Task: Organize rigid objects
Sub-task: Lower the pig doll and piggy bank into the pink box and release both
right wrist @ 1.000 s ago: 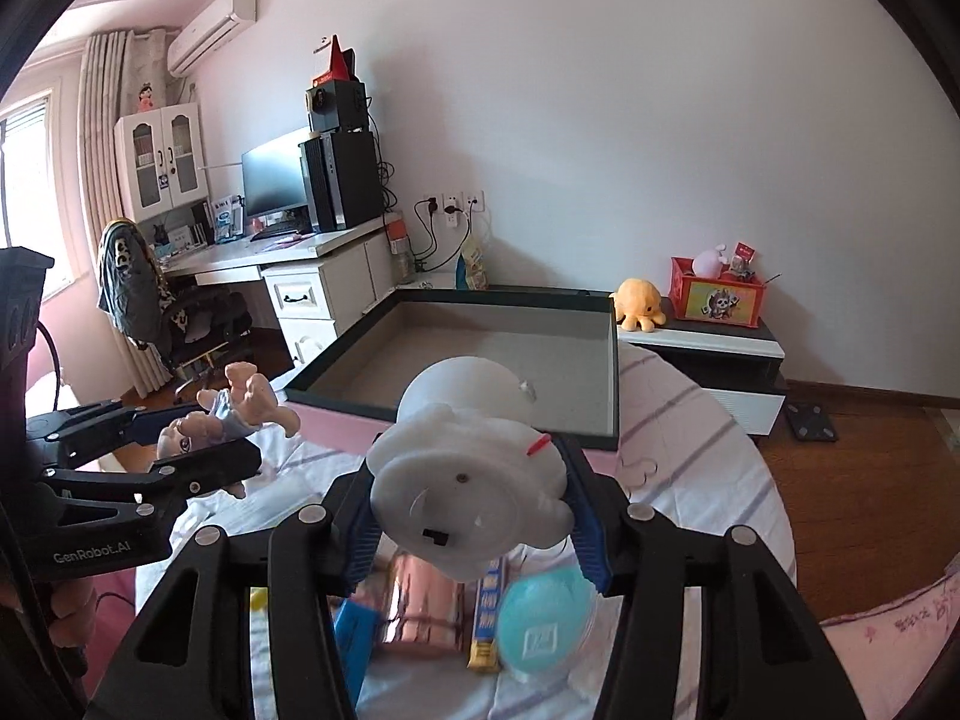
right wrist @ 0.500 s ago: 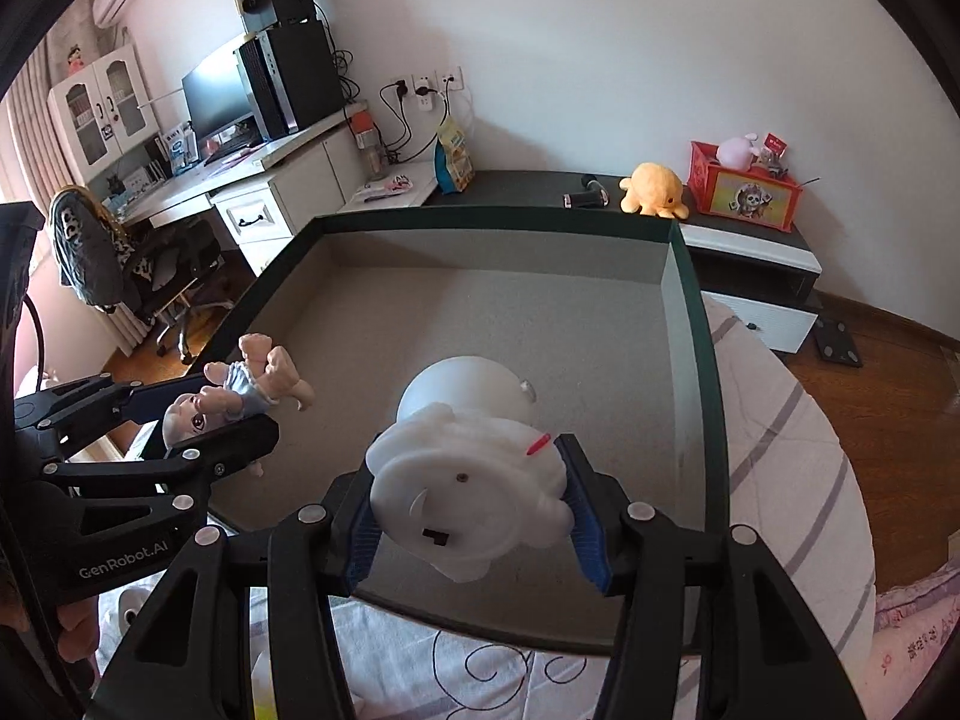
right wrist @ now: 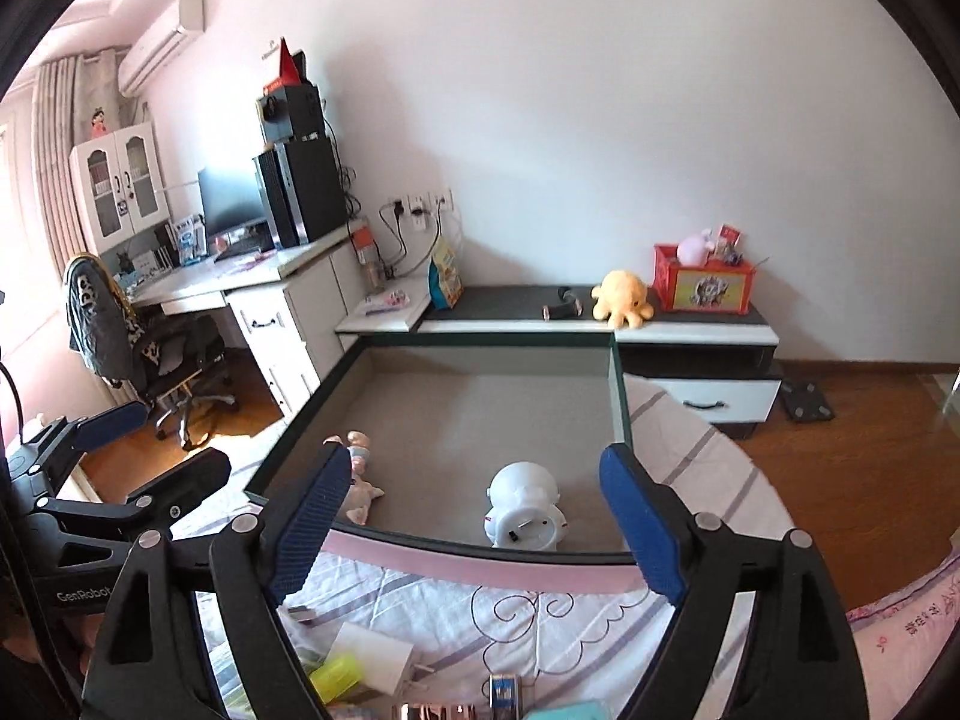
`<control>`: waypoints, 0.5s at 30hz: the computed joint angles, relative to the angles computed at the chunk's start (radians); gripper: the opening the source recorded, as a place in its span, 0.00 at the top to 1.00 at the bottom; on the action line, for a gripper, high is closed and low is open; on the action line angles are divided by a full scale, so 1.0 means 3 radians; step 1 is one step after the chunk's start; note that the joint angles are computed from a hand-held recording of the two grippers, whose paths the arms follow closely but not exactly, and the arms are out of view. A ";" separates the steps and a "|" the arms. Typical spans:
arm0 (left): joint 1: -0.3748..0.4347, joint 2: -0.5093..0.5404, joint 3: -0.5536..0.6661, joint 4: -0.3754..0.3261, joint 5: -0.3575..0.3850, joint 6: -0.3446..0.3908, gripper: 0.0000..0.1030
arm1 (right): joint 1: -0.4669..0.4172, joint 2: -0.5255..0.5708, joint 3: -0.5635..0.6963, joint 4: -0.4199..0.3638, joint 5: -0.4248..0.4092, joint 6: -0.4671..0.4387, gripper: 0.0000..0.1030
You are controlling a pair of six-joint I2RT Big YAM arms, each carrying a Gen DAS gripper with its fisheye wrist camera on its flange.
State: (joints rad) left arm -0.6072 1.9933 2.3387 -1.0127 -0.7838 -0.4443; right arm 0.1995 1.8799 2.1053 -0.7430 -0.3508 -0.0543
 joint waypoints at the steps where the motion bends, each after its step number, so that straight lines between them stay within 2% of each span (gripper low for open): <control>1: -0.0072 -0.0123 -0.0180 0.0110 -0.0154 -0.0004 0.00 | 0.0002 -0.0207 -0.0276 0.0199 0.0047 0.0012 0.00; 2: -0.0145 -0.0213 -0.0303 0.0152 -0.0321 -0.0044 0.00 | -0.0003 -0.0442 -0.0618 0.0459 0.0084 0.0010 0.00; 5: -0.0349 -0.0449 -0.0643 0.0283 -0.0686 -0.0153 0.00 | -0.0011 -0.0949 -0.1267 0.0884 0.0192 -0.0018 0.00; 8: -0.0526 -0.0596 -0.0843 0.0218 -0.0945 -0.0296 0.00 | -0.0035 -0.1310 -0.1677 0.1030 0.0266 -0.0037 0.00; 11: -0.0639 -0.0784 -0.1111 0.0250 -0.0918 -0.0407 0.00 | -0.0067 -0.1606 -0.2000 0.1124 0.0284 -0.0053 0.00; 15: -0.0802 -0.0953 -0.1375 0.0262 -0.1063 -0.0533 0.00 | -0.0109 -0.1906 -0.2310 0.1197 0.0371 -0.0036 0.00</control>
